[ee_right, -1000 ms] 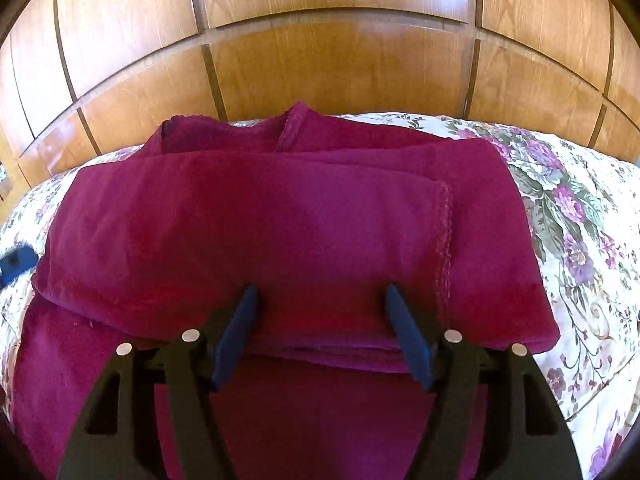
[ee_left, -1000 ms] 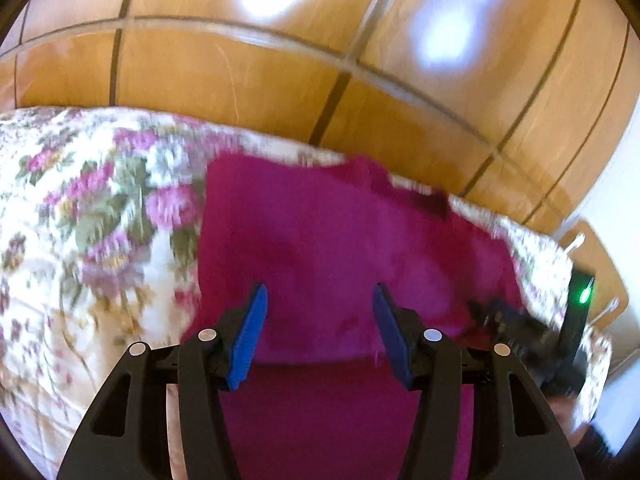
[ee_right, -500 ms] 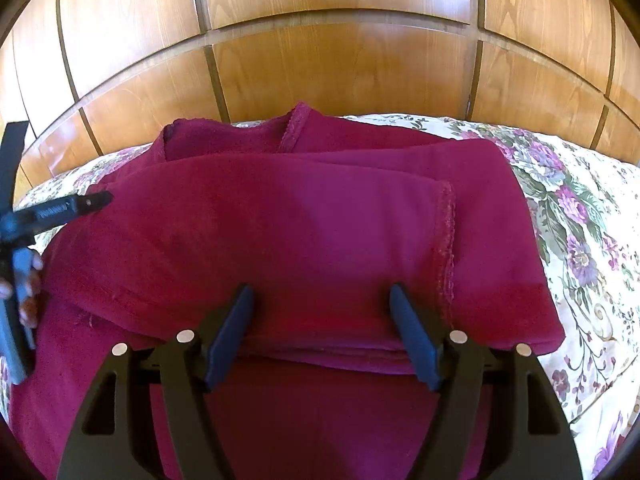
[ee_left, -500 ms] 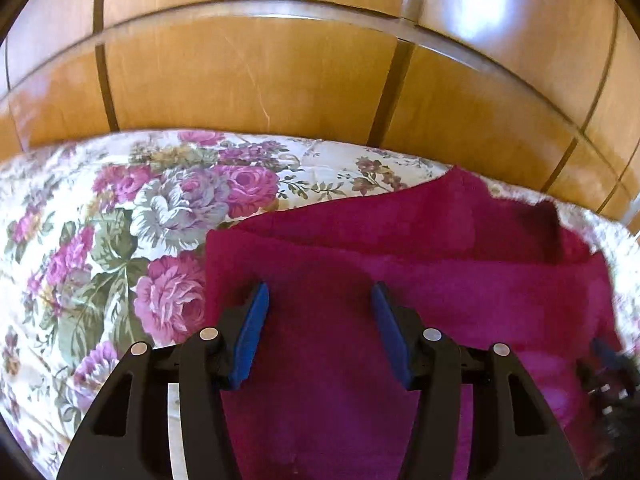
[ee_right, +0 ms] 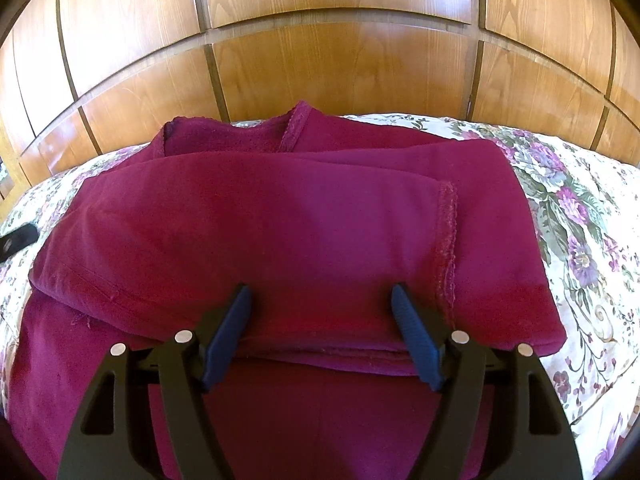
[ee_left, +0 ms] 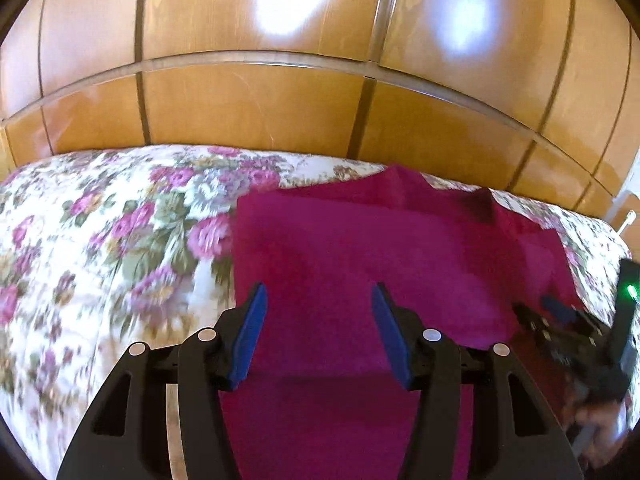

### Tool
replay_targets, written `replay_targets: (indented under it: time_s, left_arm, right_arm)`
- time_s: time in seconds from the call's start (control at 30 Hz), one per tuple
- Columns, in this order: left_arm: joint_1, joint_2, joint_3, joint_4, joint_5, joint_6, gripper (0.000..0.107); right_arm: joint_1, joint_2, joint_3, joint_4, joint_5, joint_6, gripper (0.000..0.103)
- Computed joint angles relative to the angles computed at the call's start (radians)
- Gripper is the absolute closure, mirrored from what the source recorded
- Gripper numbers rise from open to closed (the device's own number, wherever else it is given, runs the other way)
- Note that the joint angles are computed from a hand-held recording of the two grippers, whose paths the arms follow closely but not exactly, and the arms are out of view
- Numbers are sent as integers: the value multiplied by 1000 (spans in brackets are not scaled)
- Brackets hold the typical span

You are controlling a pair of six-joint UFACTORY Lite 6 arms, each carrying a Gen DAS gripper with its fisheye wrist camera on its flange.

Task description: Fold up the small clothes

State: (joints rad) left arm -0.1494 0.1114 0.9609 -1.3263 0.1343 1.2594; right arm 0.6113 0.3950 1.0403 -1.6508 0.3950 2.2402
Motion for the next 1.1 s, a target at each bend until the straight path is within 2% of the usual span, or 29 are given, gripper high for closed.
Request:
replay_targets:
  time_s: [0.17,0.23,0.4,0.6,0.67,0.73,0.83,1.0,1.1]
  left_arm:
    - [7,-156,-176,-125,17,120,53]
    - [0,-220,-238,-71,2,70,53]
    - [47,-329,-346,14,52,6,53]
    - [60,-432,-455,63,21,-4,53]
    - [77,-466,-493,106,32,-37,53]
    - [90,-489,-523,150,37,-72,53]
    - [122,-533,-577,197,55,-99,53]
    - [207,-605,-650,258,111,-99,53]
    - [318,-670,-691,268,208,-36,53]
  right_arm:
    - [2,0,-1,6,4,-6,30]
    - [3,0,-2,7,4,-8,30]
    - [7,-1,2,34,12,-37,30]
    - [27,21,40,145,58,-155,26]
    - [47,44,79,247,114,-255,17]
    - [57,57,105,312,154,-322,14]
    - [74,46,105,364,206,-356,2]
    - [72,-111,-45,372,143,-316,2]
    - [112,-257,-185,388,156,-320,2]
